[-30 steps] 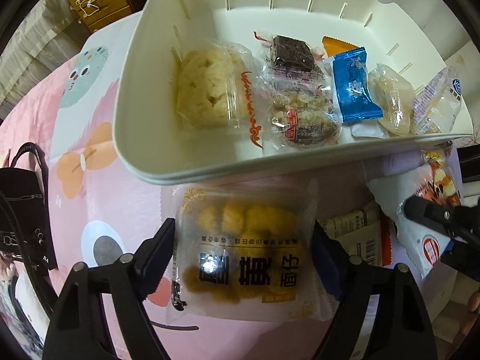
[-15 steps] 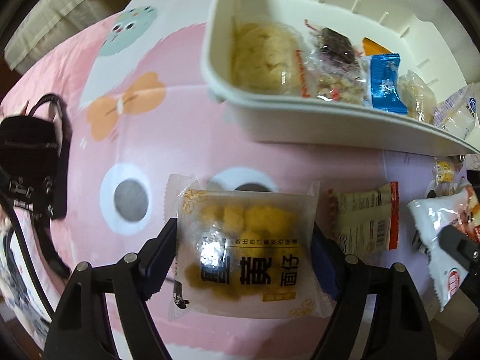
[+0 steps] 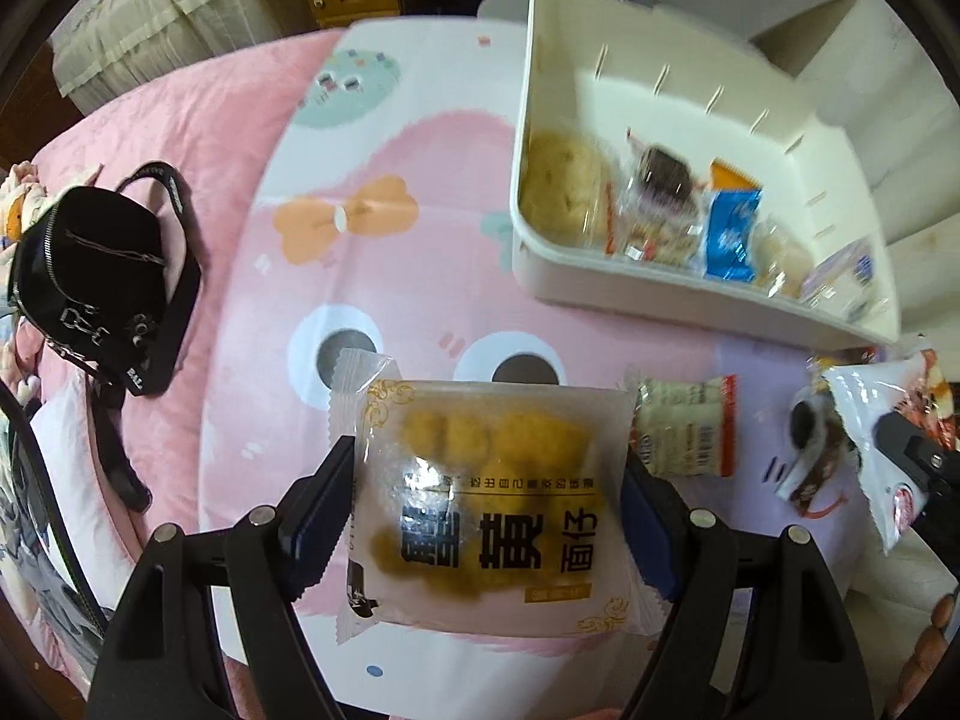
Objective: Organize snacks
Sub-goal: 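Lift and carry both held snacks over the white tray, then open both tools to drop the snacks into the white tray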
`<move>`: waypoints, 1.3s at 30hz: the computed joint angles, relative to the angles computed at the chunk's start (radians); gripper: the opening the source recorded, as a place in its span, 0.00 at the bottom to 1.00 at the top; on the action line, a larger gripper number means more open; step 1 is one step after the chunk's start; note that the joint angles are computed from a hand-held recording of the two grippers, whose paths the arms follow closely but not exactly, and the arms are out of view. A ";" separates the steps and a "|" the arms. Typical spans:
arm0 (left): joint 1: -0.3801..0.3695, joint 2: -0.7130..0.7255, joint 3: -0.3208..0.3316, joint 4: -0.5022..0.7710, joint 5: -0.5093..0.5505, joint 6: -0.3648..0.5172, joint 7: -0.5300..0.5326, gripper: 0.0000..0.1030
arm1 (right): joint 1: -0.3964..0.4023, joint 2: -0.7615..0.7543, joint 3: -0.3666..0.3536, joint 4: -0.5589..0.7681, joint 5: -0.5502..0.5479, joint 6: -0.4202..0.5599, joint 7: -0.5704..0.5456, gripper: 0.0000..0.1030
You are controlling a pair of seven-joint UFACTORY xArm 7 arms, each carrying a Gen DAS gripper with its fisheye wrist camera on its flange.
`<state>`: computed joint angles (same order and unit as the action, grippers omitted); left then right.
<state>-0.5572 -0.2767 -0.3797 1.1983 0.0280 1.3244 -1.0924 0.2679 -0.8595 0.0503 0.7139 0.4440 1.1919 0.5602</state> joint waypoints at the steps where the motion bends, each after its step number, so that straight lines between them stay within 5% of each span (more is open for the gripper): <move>1: 0.002 -0.006 0.001 0.008 0.008 0.004 0.002 0.77 | 0.000 0.006 -0.002 0.013 -0.007 -0.004 -0.010 0.41; 15: 0.055 0.128 0.029 0.277 0.149 0.012 0.098 0.77 | -0.045 0.102 -0.011 0.107 -0.069 -0.086 -0.073 0.41; 25: 0.022 0.292 0.090 0.415 0.169 -0.069 0.169 0.79 | -0.071 0.228 0.025 0.187 -0.161 -0.127 -0.063 0.41; 31: 0.015 0.311 0.117 0.384 0.111 -0.182 0.220 0.83 | -0.086 0.273 0.053 0.208 -0.226 -0.146 -0.029 0.43; 35: 0.017 0.306 0.120 0.358 0.076 -0.222 0.248 0.88 | -0.093 0.265 0.057 0.197 -0.240 -0.136 0.024 0.68; 39: 0.018 0.290 0.120 0.322 0.045 -0.247 0.260 0.88 | -0.093 0.244 0.051 0.182 -0.234 -0.117 0.063 0.68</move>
<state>-0.5390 0.0132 -0.2601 1.5199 0.0732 1.0778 -0.8321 0.1751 -0.6158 0.1011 0.8959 0.2101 1.0748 0.6230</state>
